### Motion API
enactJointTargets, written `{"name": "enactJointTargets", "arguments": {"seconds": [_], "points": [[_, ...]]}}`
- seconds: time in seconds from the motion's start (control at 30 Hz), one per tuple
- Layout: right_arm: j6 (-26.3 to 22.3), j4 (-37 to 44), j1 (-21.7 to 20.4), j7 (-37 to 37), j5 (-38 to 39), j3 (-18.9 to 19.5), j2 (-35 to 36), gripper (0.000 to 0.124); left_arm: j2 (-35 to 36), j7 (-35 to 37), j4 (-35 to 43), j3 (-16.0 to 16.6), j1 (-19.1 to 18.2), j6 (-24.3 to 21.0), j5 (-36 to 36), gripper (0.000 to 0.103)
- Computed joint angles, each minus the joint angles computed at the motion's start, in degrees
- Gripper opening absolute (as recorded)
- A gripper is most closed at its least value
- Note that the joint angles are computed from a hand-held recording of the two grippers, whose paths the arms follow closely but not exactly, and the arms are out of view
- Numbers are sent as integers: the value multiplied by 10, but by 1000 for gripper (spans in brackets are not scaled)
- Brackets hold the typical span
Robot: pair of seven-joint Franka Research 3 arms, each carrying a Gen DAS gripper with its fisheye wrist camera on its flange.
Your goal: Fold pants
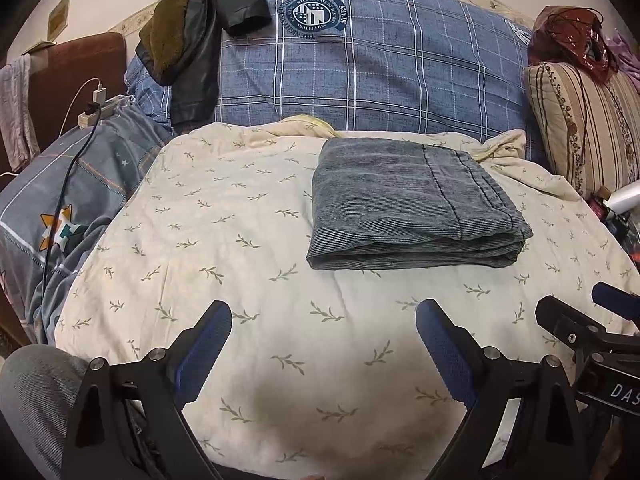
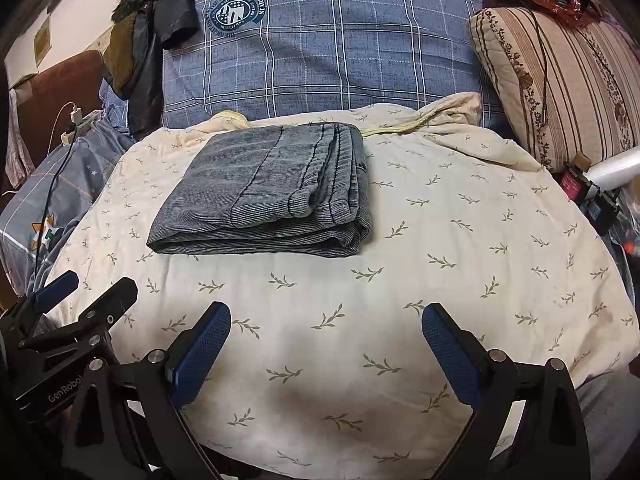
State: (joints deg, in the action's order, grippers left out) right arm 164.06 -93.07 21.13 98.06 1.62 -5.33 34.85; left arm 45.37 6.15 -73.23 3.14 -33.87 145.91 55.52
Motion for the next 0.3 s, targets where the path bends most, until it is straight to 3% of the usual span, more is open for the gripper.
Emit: {"name": "enactJointTargets", "arguments": {"seconds": [0.3], "points": [[0, 5, -7, -7, 8, 7, 3, 97, -8, -7, -7, 4, 1, 17, 14, 93]]}}
